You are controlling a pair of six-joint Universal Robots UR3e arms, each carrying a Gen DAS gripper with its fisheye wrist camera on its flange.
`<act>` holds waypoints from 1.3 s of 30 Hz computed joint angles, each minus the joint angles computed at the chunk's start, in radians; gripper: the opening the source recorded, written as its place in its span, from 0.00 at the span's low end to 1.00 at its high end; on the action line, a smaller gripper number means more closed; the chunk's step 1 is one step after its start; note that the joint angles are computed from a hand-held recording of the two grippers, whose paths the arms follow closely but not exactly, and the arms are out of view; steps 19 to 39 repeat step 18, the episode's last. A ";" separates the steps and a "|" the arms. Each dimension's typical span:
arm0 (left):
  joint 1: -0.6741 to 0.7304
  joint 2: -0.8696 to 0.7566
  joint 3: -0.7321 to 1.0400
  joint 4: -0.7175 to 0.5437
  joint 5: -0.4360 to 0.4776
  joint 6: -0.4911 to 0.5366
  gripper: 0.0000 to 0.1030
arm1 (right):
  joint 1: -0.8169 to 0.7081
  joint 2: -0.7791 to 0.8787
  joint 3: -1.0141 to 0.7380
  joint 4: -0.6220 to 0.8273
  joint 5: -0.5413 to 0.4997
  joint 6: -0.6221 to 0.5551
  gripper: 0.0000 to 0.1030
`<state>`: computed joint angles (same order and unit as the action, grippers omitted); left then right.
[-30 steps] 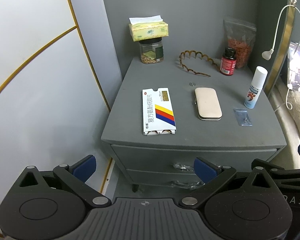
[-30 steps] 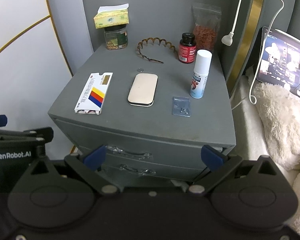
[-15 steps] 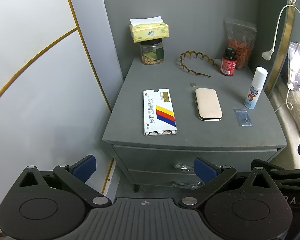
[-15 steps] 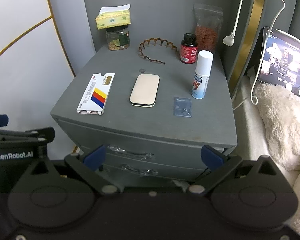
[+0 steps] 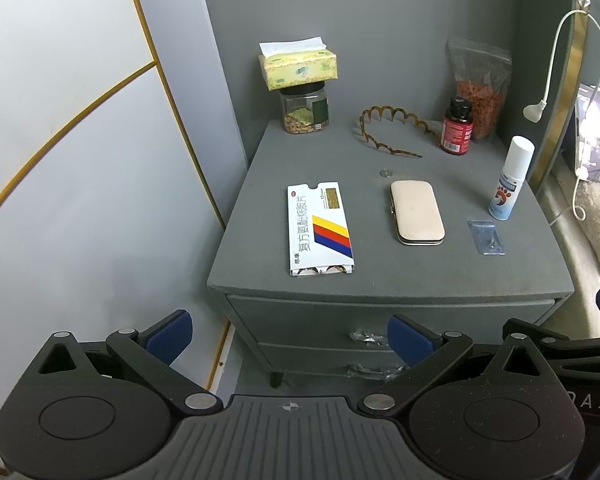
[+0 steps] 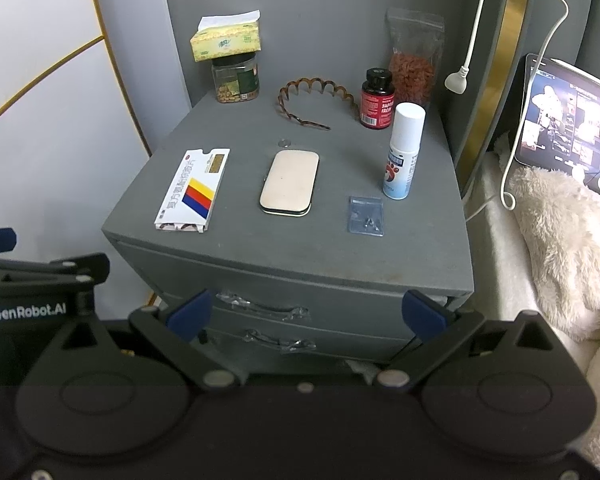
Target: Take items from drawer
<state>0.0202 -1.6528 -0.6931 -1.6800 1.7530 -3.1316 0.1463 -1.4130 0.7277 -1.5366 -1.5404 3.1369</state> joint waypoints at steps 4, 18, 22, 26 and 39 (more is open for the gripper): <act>-0.004 -0.003 0.002 0.000 0.005 -0.001 1.00 | 0.000 0.000 -0.001 0.001 -0.001 -0.002 1.00; -0.002 0.007 -0.024 0.019 0.004 -0.001 1.00 | -0.004 0.002 -0.009 0.007 0.004 -0.004 1.00; -0.002 0.007 -0.024 0.019 0.004 -0.001 1.00 | -0.004 0.002 -0.009 0.007 0.004 -0.004 1.00; -0.002 0.007 -0.024 0.019 0.004 -0.001 1.00 | -0.004 0.002 -0.009 0.007 0.004 -0.004 1.00; -0.002 0.007 -0.024 0.019 0.004 -0.001 1.00 | -0.004 0.002 -0.009 0.007 0.004 -0.004 1.00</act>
